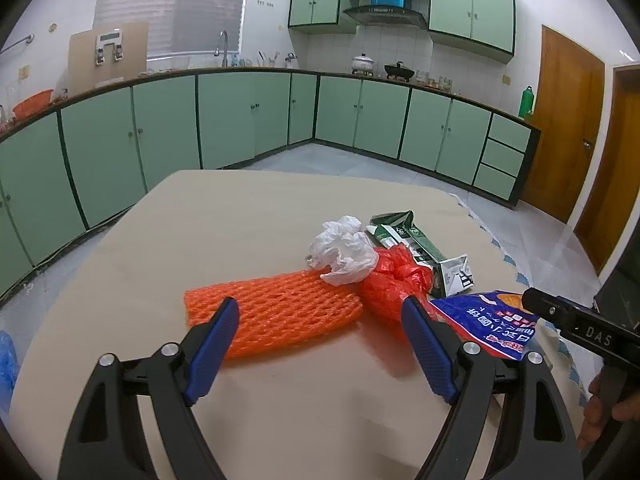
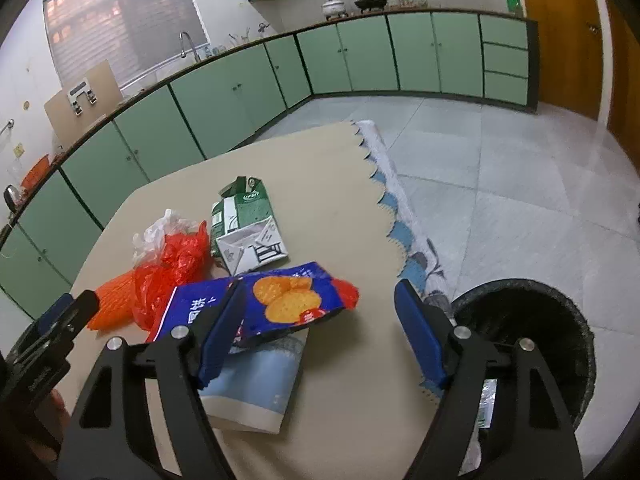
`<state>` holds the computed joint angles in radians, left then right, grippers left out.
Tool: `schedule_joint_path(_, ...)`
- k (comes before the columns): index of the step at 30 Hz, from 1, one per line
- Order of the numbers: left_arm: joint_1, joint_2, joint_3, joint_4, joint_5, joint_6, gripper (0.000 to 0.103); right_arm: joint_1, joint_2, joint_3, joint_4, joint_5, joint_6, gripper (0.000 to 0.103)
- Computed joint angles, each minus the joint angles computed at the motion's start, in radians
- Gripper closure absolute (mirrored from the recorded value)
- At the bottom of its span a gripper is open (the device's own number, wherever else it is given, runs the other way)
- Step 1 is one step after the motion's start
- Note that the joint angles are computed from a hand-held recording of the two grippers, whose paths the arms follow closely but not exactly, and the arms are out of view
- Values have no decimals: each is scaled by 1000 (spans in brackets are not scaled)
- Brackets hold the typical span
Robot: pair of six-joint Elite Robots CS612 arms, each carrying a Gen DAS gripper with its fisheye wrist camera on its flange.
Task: Collect trash
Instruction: 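Grasp the blue chip bag with the right tool and lift it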
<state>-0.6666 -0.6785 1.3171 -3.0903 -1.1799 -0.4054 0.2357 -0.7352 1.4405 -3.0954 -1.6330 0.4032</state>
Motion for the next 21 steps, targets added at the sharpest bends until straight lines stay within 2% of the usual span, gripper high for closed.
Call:
schedule_joint_path(5, -1, 5, -7, 13, -5, 1, 21, -9, 4, -5, 21, 60, 7, 44)
schedule_joint_path(9, -2, 6, -10, 17, -4, 4, 21, -8, 1, -2, 22, 64, -16, 55)
schedule_joint_path(11, -2, 4, -7, 17, -4, 2, 21, -4, -1, 0, 19, 54, -34, 63)
schedule_joint_path(16, -2, 3, -5, 15, -7, 2, 21, -1, -6, 4, 12, 45, -65, 90)
schedule_joint_path(21, -5, -2, 4, 5, -9, 7, 21, 3, -11, 11, -27, 45, -95, 94)
